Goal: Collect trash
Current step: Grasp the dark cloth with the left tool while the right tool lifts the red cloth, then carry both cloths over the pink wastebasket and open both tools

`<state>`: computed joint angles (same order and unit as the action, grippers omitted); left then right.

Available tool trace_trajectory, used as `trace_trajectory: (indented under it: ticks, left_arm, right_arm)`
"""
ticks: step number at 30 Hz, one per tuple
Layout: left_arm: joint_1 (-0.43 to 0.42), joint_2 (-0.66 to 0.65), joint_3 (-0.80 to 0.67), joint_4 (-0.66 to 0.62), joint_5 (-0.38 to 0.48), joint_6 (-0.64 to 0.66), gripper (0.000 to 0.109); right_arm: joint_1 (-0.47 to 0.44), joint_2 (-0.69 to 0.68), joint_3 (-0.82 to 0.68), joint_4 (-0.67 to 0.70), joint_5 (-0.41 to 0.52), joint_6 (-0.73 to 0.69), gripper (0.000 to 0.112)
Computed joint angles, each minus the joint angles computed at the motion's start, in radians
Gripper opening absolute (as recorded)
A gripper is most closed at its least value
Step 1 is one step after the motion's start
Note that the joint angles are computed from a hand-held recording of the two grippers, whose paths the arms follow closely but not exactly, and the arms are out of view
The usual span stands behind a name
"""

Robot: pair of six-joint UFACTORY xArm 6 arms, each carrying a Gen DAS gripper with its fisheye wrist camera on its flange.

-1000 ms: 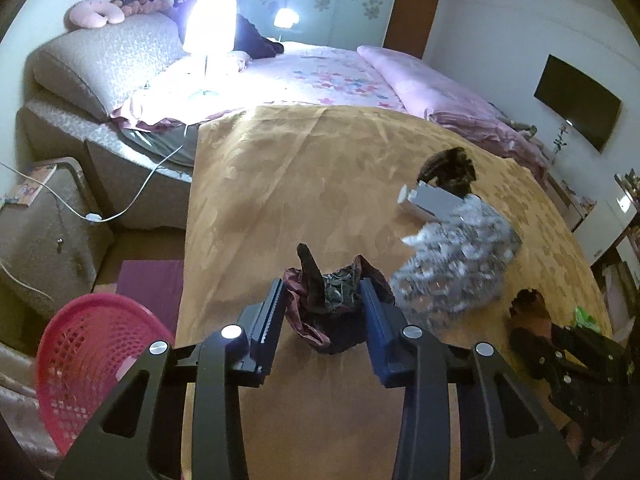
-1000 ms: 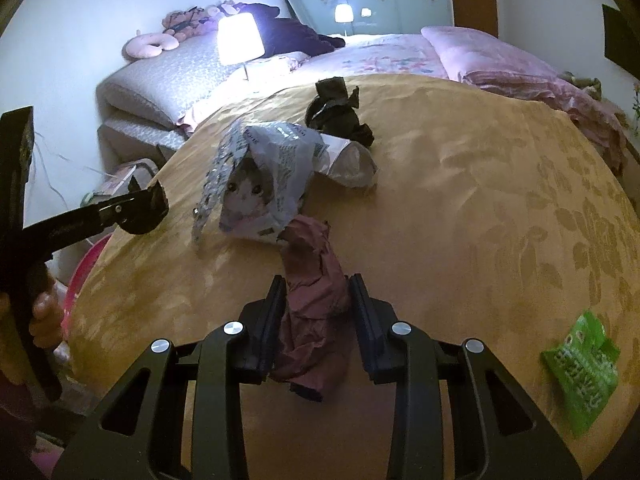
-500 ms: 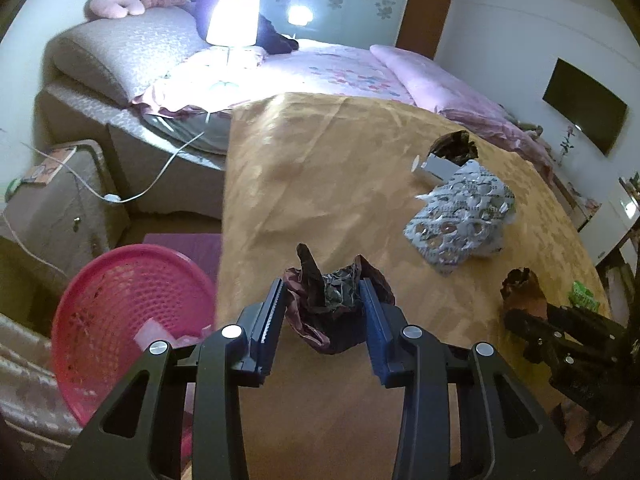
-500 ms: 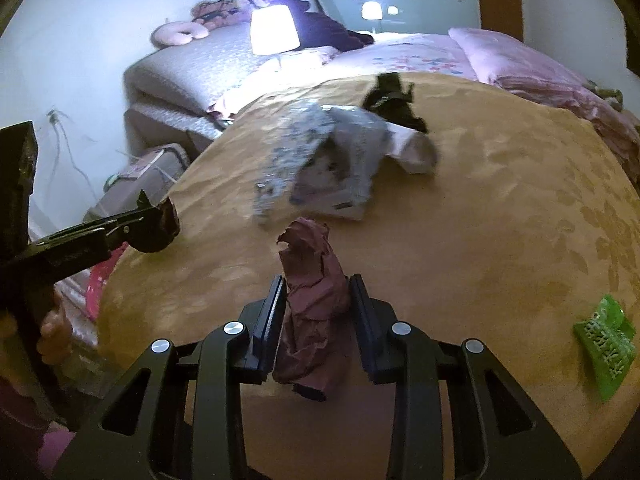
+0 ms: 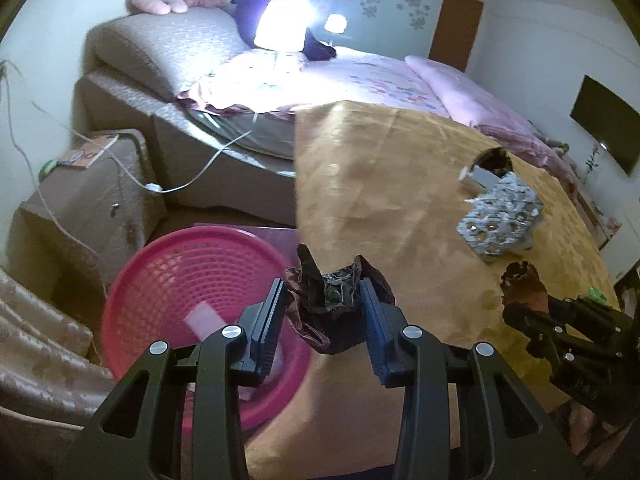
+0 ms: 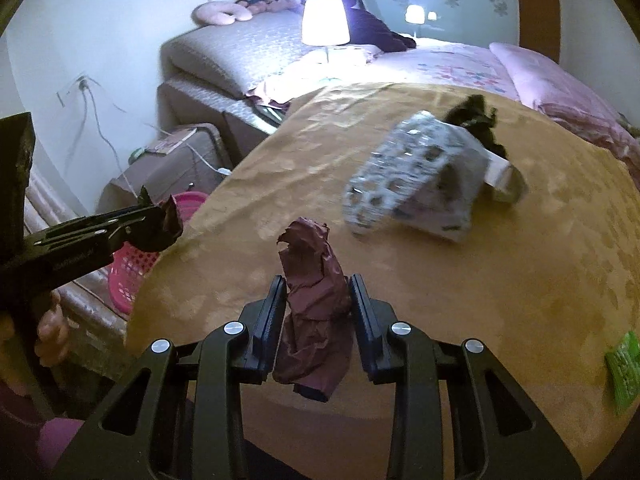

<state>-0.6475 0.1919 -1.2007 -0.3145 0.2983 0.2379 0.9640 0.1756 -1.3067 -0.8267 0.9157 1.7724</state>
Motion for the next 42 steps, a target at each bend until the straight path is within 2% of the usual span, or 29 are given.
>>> trace_trajectory:
  ticks: [10, 18, 28, 42]
  left_arm:
    - [0.073, -0.023, 0.036, 0.097, -0.024, -0.119, 0.036]
    - [0.133, -0.006, 0.019, 0.212, -0.032, -0.252, 0.036]
    - [0.179, 0.058, -0.046, 0.31, 0.041, -0.351, 0.036]
    - [0.221, 0.121, -0.096, 0.347, 0.1, -0.415, 0.036]
  right_arm:
    - [-0.04, 0.089, -0.135, 0.026, -0.047, -0.099, 0.032]
    - [-0.062, 0.221, -0.317, 0.068, -0.072, -0.217, 0.032]
    - [-0.092, 0.388, -0.554, 0.173, -0.081, -0.391, 0.032]
    - [-0.123, 0.687, -0.983, 0.396, -0.021, -0.641, 0.032]
